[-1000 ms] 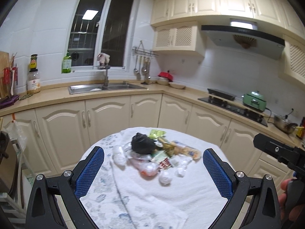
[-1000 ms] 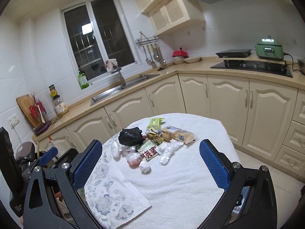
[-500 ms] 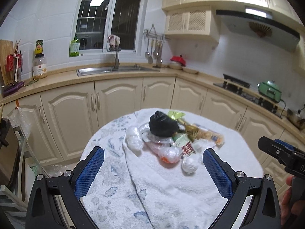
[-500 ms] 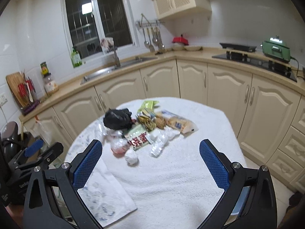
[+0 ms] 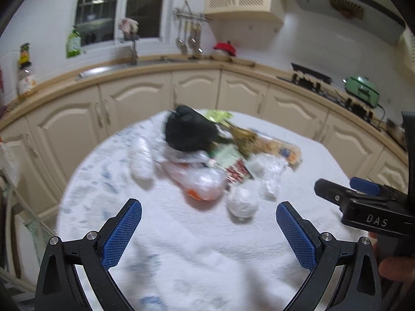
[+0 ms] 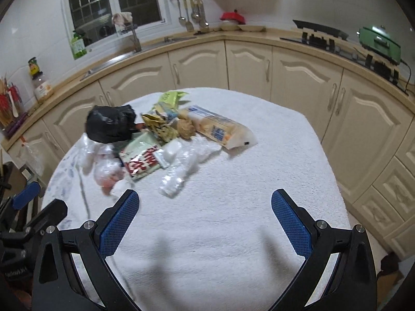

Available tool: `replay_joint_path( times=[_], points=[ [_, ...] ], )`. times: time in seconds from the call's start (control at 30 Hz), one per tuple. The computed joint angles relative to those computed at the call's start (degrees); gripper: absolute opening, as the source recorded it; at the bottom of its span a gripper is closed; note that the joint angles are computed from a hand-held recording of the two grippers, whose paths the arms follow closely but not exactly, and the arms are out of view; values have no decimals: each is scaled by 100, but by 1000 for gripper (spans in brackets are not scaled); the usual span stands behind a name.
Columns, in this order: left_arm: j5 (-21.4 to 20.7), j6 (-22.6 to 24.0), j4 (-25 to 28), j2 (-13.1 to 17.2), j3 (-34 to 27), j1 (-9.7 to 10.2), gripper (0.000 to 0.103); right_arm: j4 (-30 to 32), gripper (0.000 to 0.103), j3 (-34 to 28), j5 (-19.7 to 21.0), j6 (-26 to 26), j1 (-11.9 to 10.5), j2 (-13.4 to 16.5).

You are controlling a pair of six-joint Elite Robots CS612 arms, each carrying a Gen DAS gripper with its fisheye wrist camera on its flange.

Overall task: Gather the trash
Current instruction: 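Return both tools to the table over the remaining trash, then grasp a clear plastic bottle wrap with the right tool while the left tool grasps a white plastic bag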

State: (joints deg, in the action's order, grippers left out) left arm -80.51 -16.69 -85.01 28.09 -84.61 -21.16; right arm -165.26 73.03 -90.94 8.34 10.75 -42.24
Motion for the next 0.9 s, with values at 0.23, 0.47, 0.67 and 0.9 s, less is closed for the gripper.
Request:
replay_joint_path(
  times=[0.23,0.47,0.67,0.9],
  points=[
    [-362,44,-169,-483,1194,94,100,153,103,-104,120,121,-137,93],
    [-720,-137,-234,-974,2330,200,66,420,103,-433,333,119,-208,303],
    [-1076,-259,-638,-1217,2912,374,25,795,103,-898,529,-30,-168,541],
    [-1208,-200,-822,-1181,2884,478,25,1366,95,-1653,596,-195,-20,939]
  ],
)
